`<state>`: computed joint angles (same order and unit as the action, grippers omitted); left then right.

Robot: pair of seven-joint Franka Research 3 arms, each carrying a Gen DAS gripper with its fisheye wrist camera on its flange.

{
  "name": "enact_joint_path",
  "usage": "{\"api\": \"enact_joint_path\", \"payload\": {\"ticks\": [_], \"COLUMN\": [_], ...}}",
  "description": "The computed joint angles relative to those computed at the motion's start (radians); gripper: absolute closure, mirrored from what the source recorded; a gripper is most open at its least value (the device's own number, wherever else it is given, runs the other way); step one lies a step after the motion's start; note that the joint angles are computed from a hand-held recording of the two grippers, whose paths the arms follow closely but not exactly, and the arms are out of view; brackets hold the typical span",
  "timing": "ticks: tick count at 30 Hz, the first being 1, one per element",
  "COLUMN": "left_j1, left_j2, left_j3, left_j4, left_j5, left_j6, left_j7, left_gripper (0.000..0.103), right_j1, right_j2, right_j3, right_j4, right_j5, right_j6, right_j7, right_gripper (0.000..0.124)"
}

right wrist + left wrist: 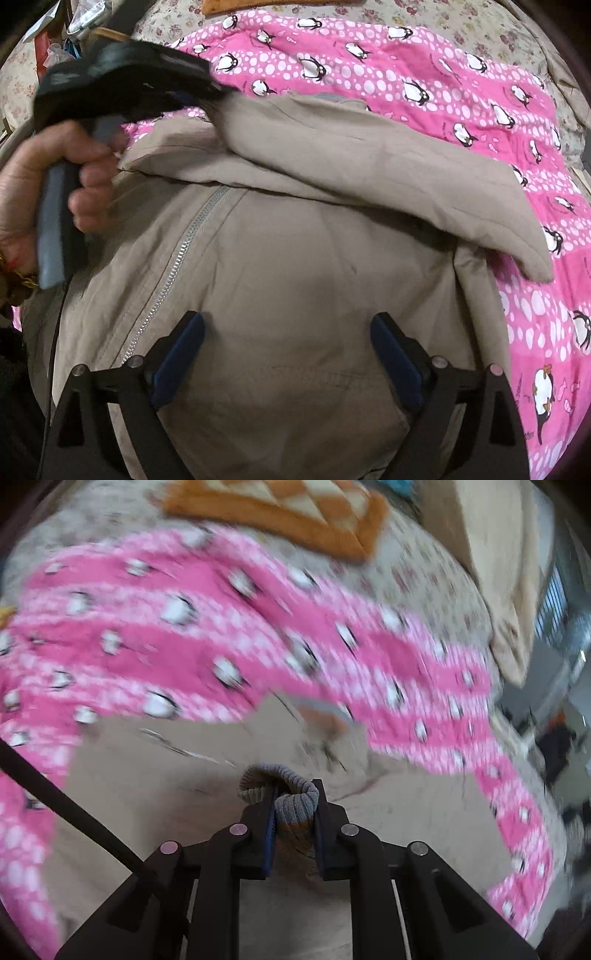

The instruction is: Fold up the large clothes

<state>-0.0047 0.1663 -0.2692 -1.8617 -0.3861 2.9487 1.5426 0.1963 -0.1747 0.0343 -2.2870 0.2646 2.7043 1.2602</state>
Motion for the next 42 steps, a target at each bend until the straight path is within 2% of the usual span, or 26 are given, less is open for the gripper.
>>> {"api": "enact_joint_path", "payload": {"ticks": [2, 4, 6, 7, 11, 15, 18, 19, 20, 22, 23, 24, 25, 26, 27, 28, 29, 31, 33, 34, 35, 36, 37, 38, 40, 42], "left_j1": [0.003, -0.009, -0.009, 0.005, 0.027, 0.025, 0.045, 0.047, 0.048, 0.076, 0.094, 0.119, 0.109, 0.064, 0.037, 0.019, 0.001, 0.001, -0.003, -0.009, -0.01, 0.001, 0.011, 0.013, 0.012, 0.004], "left_j2": [-0.044, -0.085, -0.118, -0.13, -0.134, -0.105, -0.134, -0.152, -0.171, -0.212, -0.222, -0.238, -0.241, -0.241, -0.241, -0.239, -0.229, -0.196, -0.143, -0.108, -0.077, -0.049, -0.042, -0.047, -0.062, -0.094], "left_j3": [0.032, 0.091, 0.138, 0.139, 0.135, 0.159, 0.157, 0.162, 0.169, 0.178, 0.174, 0.158, 0.167, 0.193, 0.193, 0.192, 0.184, 0.159, 0.149, 0.148, 0.147, 0.139, 0.134, 0.137, 0.141, 0.151], "left_j4": [-0.057, -0.112, -0.158, -0.173, -0.178, -0.148, -0.173, -0.192, -0.213, -0.261, -0.27, -0.282, -0.285, -0.287, -0.289, -0.286, -0.273, -0.227, -0.154, -0.109, -0.074, -0.051, -0.052, -0.062, -0.066, -0.099], "left_j5": [0.01, 0.106, 0.215, 0.2, 0.041, 0.233, 0.143, 0.141, 0.181, 0.436, 0.561, 0.666, 0.701, 0.693, 0.617, 0.6, 0.605, 0.675, 0.734, 0.724, 0.687, 0.588, 0.52, 0.499, 0.487, 0.521], "left_j6": [0.056, 0.102, 0.125, 0.123, 0.011, -0.1, -0.099, -0.081, -0.062, 0.004, 0.024, 0.064, 0.089, 0.125, 0.144, 0.149, 0.139, 0.061, -0.079, -0.179, -0.267, -0.325, -0.326, -0.301, -0.296, -0.241], "left_j7": [-0.062, -0.192, -0.324, -0.323, -0.17, -0.291, -0.282, -0.306, -0.362, -0.619, -0.732, -0.806, -0.811, -0.747, -0.619, -0.562, -0.503, -0.5, -0.537, -0.538, -0.53, -0.472, -0.436, -0.44, -0.446, -0.505], "left_gripper": [0.103, 0.103, 0.103, 0.103, 0.103, 0.1, 0.089, 0.089, 0.089, 0.089, 0.089, 0.089, 0.089, 0.089, 0.091, 0.096, 0.099, 0.103, 0.103, 0.103, 0.103, 0.103, 0.102, 0.102, 0.102, 0.102], "right_j1": [0.0, -0.001, -0.003, -0.004, -0.006, -0.005, 0.015, 0.027, 0.038, 0.031, 0.01, -0.045, -0.089, -0.127, -0.155, -0.188, -0.186, -0.09, -0.061, -0.061, -0.075, -0.077, -0.107, -0.103, -0.099, -0.089], "right_j2": [-0.001, 0.0, 0.0, 0.0, 0.001, -0.001, -0.017, -0.029, -0.048, -0.073, -0.077, -0.069, -0.056, -0.034, -0.019, 0.011, 0.033, 0.076, 0.119, 0.16, 0.21, 0.251, 0.286, 0.289, 0.281, 0.259], "right_j3": [-0.001, 0.0, 0.002, 0.002, 0.009, 0.009, -0.027, -0.049, -0.073, -0.085, -0.076, -0.047, -0.027, -0.015, -0.003, 0.014, 0.014, -0.046, -0.051, -0.053, -0.054, -0.068, -0.047, -0.057, -0.065, -0.07], "right_j4": [-0.001, -0.001, -0.001, 0.0, 0.001, 0.004, 0.028, 0.03, 0.027, 0.012, 0.007, 0.008, 0.016, 0.035, 0.049, 0.075, 0.093, 0.14, 0.177, 0.218, 0.266, 0.311, 0.341, 0.35, 0.381, 0.358], "right_j5": [-0.001, -0.002, -0.009, -0.012, -0.034, -0.044, 0.053, 0.128, 0.218, 0.302, 0.295, 0.235, 0.184, 0.136, 0.078, -0.015, -0.037, 0.101, 0.134, 0.097, 0.004, -0.047, -0.027, 0.037, 0.003, -0.051], "right_j6": [0.0, 0.001, 0.0, -0.001, -0.001, -0.01, -0.078, -0.083, -0.068, 0.029, 0.091, 0.171, 0.21, 0.229, 0.232, 0.242, 0.261, 0.276, 0.281, 0.223, 0.141, 0.039, -0.02, -0.024, -0.054, 0.047], "right_j7": [-0.002, 0.001, 0.007, 0.011, 0.037, 0.051, -0.036, -0.092, -0.156, -0.201, -0.172, -0.073, 0.014, 0.094, 0.16, 0.238, 0.246, 0.066, -0.035, -0.03, 0.044, 0.114, 0.138, 0.109, 0.173, 0.223], "right_gripper": [0.03, 0.029, 0.029, 0.029, 0.029, 0.029, 0.036, 0.045, 0.049, 0.049, 0.049, 0.049, 0.056, 0.074, 0.086, 0.105, 0.113, 0.114, 0.115, 0.115, 0.115, 0.115, 0.119, 0.12, 0.122, 0.122]}}
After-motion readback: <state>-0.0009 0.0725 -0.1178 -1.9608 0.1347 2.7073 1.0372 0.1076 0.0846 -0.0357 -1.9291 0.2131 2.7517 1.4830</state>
